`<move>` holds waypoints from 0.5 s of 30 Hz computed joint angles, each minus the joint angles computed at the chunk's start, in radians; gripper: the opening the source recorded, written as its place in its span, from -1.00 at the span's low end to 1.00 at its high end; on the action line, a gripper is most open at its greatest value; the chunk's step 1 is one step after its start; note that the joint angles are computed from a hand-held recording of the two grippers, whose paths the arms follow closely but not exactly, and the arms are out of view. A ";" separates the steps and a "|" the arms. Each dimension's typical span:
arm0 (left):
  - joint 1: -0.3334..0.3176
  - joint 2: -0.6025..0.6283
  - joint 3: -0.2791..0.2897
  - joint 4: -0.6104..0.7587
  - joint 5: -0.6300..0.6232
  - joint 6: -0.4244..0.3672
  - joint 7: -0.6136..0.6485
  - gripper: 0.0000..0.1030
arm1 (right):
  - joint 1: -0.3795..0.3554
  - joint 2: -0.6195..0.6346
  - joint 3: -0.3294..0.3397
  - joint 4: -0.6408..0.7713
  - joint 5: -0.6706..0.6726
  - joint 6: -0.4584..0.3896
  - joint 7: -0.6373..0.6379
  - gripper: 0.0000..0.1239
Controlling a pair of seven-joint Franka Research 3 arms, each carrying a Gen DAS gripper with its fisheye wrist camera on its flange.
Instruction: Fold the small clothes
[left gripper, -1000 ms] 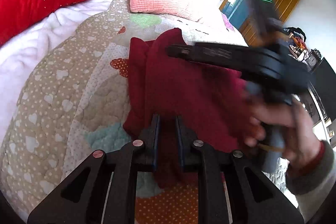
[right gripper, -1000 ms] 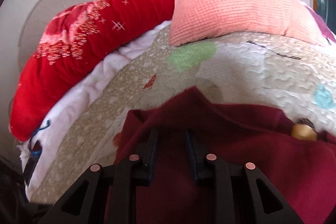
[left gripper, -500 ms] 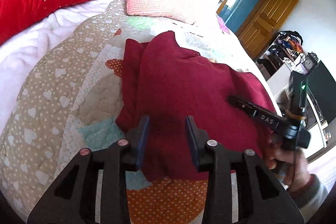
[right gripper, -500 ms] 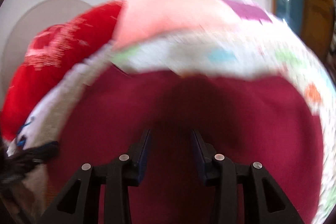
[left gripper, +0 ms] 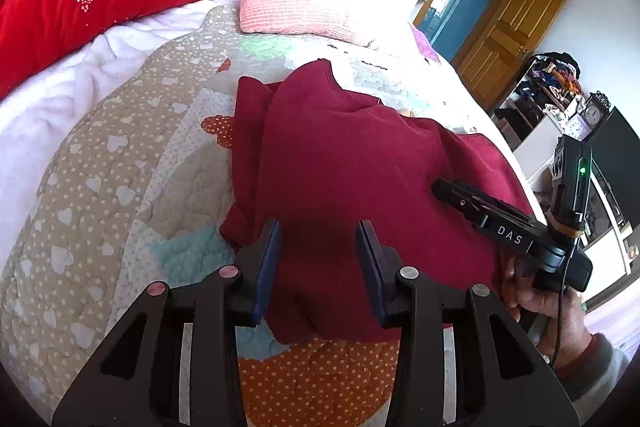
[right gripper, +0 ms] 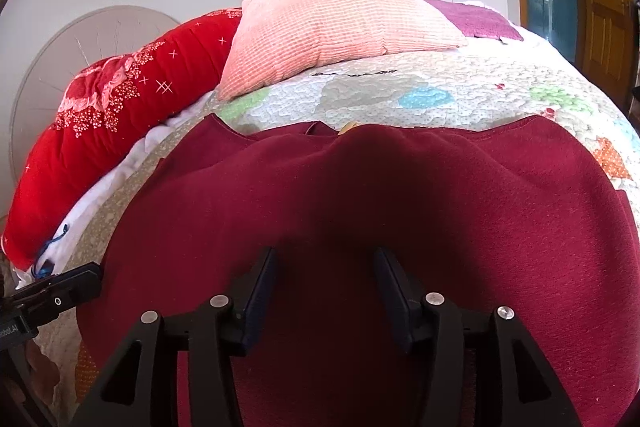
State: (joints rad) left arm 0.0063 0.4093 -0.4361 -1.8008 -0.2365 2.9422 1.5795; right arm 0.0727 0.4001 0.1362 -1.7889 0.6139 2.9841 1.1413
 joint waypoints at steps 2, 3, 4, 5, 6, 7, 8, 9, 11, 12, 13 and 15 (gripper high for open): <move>-0.001 -0.008 0.001 -0.010 0.002 0.006 -0.002 -0.26 | -0.009 -0.001 0.012 -0.002 0.011 0.002 -0.015 -0.14; -0.004 -0.012 0.004 -0.014 0.005 0.008 -0.005 -0.26 | -0.011 -0.001 0.015 -0.004 0.014 0.006 -0.022 -0.12; -0.008 -0.014 0.009 -0.017 0.011 0.009 -0.009 -0.26 | -0.008 -0.001 0.014 -0.005 0.013 0.010 -0.023 -0.11; -0.011 -0.015 0.012 -0.017 0.016 0.009 -0.013 -0.26 | -0.002 -0.002 0.008 -0.007 0.006 0.012 -0.021 -0.10; -0.015 -0.015 0.016 -0.016 0.021 0.009 -0.016 -0.26 | 0.001 -0.002 0.006 -0.008 0.002 0.012 -0.020 -0.08; -0.015 -0.016 0.017 -0.017 0.023 0.008 -0.019 -0.26 | 0.008 -0.002 -0.001 -0.008 -0.007 0.012 -0.014 -0.06; -0.012 -0.017 0.013 -0.018 0.020 0.009 -0.018 -0.26 | 0.012 -0.002 -0.006 -0.008 -0.015 0.012 -0.010 -0.06; -0.008 -0.018 0.009 -0.021 0.017 0.013 -0.017 -0.26 | 0.019 -0.001 -0.015 -0.007 -0.027 0.009 -0.001 -0.03; -0.007 -0.023 0.007 -0.025 0.016 0.014 -0.019 -0.26 | 0.057 0.000 -0.060 0.002 -0.084 -0.014 0.049 0.00; -0.007 -0.024 0.009 -0.025 0.018 0.013 -0.019 -0.26 | 0.088 0.000 -0.099 0.012 -0.134 -0.041 0.095 0.01; -0.008 -0.026 0.010 -0.027 0.019 0.014 -0.020 -0.26 | 0.117 -0.001 -0.137 0.022 -0.189 -0.073 0.145 0.01; -0.009 -0.028 0.010 -0.029 0.019 0.018 -0.022 -0.25 | 0.144 -0.007 -0.174 0.046 -0.271 -0.144 0.227 0.06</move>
